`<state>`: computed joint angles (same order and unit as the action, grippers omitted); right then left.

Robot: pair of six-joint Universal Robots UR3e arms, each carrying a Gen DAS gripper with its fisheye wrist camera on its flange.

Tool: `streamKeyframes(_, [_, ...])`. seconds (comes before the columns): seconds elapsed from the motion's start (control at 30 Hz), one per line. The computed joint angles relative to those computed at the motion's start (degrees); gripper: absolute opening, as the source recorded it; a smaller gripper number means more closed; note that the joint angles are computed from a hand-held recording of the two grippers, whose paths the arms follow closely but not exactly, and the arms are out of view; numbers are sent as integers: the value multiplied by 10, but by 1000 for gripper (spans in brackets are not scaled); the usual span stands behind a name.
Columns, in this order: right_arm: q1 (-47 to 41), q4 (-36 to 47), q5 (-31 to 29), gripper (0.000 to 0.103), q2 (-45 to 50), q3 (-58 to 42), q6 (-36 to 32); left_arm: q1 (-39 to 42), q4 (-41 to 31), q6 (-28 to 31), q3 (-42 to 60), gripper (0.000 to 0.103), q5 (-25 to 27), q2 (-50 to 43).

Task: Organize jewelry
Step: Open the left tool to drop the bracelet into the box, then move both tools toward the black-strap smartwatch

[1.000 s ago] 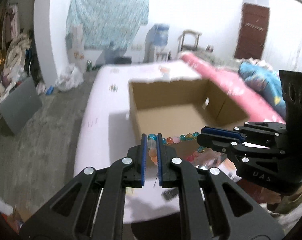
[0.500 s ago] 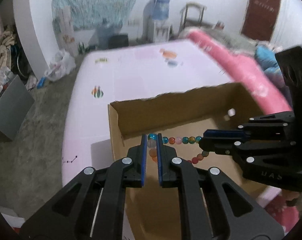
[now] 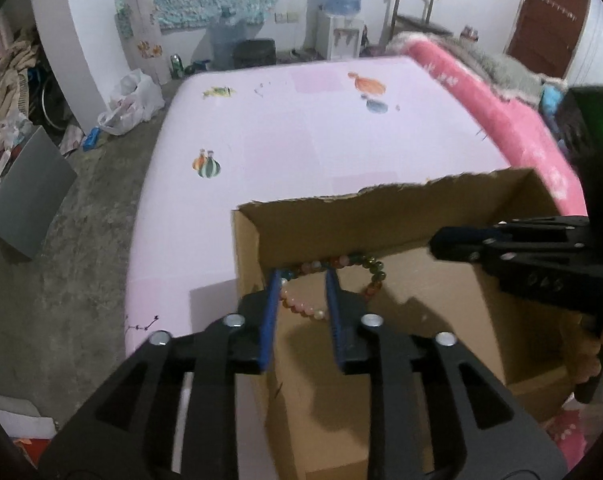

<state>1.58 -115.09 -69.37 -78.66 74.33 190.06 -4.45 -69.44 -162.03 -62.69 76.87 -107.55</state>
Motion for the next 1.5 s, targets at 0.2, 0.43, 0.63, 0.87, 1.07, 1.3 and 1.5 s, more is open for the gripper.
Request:
streamKeyframes(0.2, [-25, -44, -15, 41, -186, 125, 4, 86, 18, 34, -155, 62, -80, 180])
streamKeyframes(0.43, [99, -65, -217, 92, -410, 240, 48, 278, -91, 163, -349, 88, -199, 457])
streamKeyframes(0.63, [340, 16, -500, 97, -423, 293, 244, 311, -110, 198, -512, 90, -132, 558])
streamKeyframes(0.87, [468, 173, -593, 97, -375, 347, 465, 200, 119, 134, -657, 90, -15, 510])
streamKeyframes(1.07, [550, 178, -630, 97, -313, 358, 576, 178, 177, 126, -680, 91, -3, 461])
streamKeyframes(1.3, [543, -27, -587, 97, -332, 446, 512, 208, 145, 144, -681, 95, -30, 477])
streamKeyframes(1.5, [485, -182, -484, 97, -326, 500, 423, 198, 172, 132, -686, 95, -27, 465])
